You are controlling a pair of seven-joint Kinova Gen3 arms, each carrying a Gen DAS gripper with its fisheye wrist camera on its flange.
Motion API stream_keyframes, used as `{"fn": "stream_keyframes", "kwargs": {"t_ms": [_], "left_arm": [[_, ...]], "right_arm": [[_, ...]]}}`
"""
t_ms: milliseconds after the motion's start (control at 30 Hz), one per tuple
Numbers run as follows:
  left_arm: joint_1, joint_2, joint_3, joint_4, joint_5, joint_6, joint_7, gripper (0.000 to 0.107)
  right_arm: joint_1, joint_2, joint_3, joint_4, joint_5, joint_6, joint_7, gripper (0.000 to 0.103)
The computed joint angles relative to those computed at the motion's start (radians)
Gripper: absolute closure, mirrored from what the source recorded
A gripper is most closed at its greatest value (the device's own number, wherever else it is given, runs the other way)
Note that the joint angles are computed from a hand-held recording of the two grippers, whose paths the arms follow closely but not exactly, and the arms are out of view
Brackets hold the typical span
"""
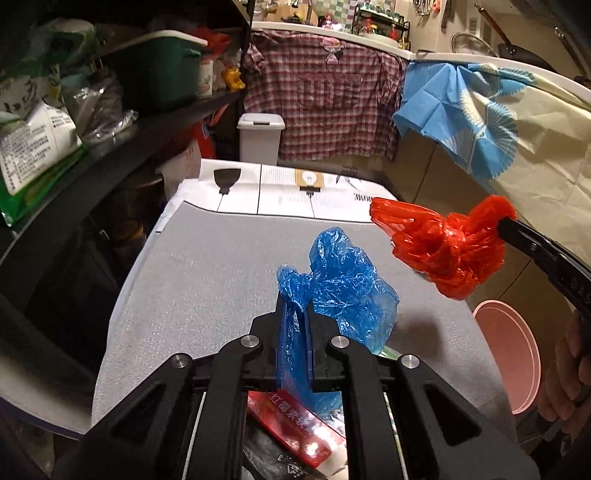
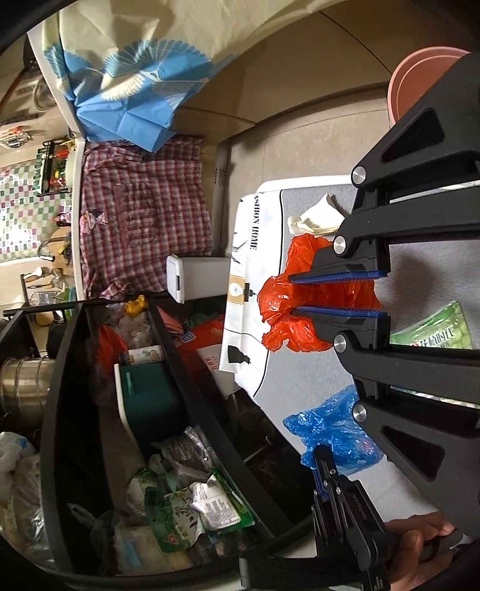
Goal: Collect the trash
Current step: 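Lift and carry the blue and red bags over the pink bucket with both grippers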
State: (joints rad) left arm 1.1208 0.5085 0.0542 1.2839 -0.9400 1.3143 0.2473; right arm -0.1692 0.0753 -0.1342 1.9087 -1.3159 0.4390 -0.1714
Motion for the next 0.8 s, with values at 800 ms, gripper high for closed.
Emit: {"fn": "stream_keyframes", "kwargs": {"t_ms": [800], "left_arm": [[0.101,0.03,-0.011,-0.137,-0.072,0.076,-0.048,0.1]], "right_arm": [[0.031,-0.218,0.224,0.03,0.187,0.214,-0.126,0.091]]}}
